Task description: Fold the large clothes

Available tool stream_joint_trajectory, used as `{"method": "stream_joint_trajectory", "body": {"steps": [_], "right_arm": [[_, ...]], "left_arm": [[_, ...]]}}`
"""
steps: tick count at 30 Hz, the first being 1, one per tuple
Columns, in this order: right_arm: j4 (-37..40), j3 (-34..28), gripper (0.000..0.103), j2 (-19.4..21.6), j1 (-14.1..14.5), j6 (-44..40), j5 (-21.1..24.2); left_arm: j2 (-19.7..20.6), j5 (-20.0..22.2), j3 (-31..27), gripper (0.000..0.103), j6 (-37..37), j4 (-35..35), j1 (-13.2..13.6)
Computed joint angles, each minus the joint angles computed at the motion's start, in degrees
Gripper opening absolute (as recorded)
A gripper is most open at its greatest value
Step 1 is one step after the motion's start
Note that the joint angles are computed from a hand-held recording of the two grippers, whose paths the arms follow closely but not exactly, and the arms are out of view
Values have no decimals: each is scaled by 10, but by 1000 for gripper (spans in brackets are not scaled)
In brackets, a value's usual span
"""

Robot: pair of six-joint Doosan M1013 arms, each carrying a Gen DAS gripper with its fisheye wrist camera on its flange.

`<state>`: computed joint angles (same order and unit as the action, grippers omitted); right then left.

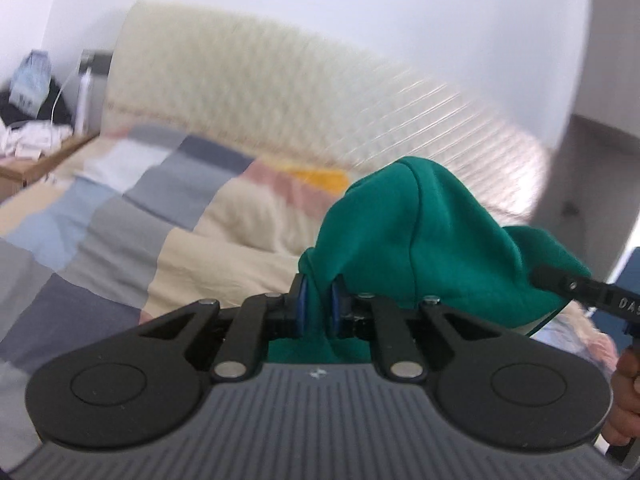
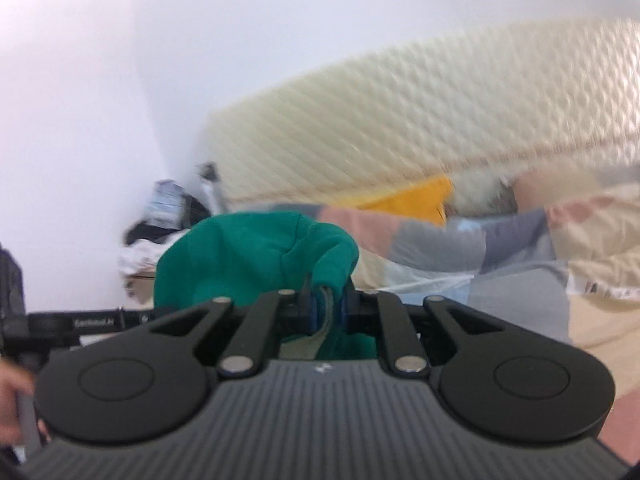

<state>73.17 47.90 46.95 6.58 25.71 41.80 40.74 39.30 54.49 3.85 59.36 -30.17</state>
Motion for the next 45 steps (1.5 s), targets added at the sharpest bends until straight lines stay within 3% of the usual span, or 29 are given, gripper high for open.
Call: {"method": "stream_joint_trajectory", "body": {"steps": [4, 9, 11, 15, 19, 21, 23, 24, 27, 30, 34, 38, 41, 45], "right_arm": [[124, 174, 13, -101, -20, -194, -2], [213, 339, 13, -199, -40, -348, -15], [202, 390, 13, -228, -46, -352, -28], [100, 451, 15, -258, -45, -257, -84], [-25, 473, 21, -263, -50, -110, -85], [-22, 492, 25, -270, -56, -118, -83], [-54, 493, 28, -272, -62, -85, -75], [-43, 498, 33, -276, -67, -85, -69], [29, 508, 66, -283, -81, -103, -49], [101, 521, 67, -286, -86, -144, -34], [186, 520, 66, -278, -72, -225, -42], [232, 512, 64, -264, -54, -312, -42], [190, 495, 53, -249, -42, -286, -57], [72, 470, 47, -225, -28, -205, -81]], "left_arm": [[-55, 8, 94, 14, -97, 97, -51], [-85, 44, 165, 14, -193, 143, -109], [-87, 61, 180, 14, -188, 118, -130], [-85, 73, 203, 15, -195, 50, -158], [-86, 76, 212, 21, -190, -23, -166], [-94, 73, 225, 41, -196, -25, -172], [-106, 58, 244, 53, -222, -13, -178], [-112, 49, 255, 56, -252, 9, -180], [-126, 44, 282, 61, -343, 79, -192], [-128, 32, 281, 61, -381, 124, -188], [-113, 28, 261, 61, -397, 166, -182], [-91, 9, 238, 61, -376, 163, -169], [-72, -3, 215, 61, -308, 104, -157], [-45, 25, 182, 61, -174, -17, -149]]}}
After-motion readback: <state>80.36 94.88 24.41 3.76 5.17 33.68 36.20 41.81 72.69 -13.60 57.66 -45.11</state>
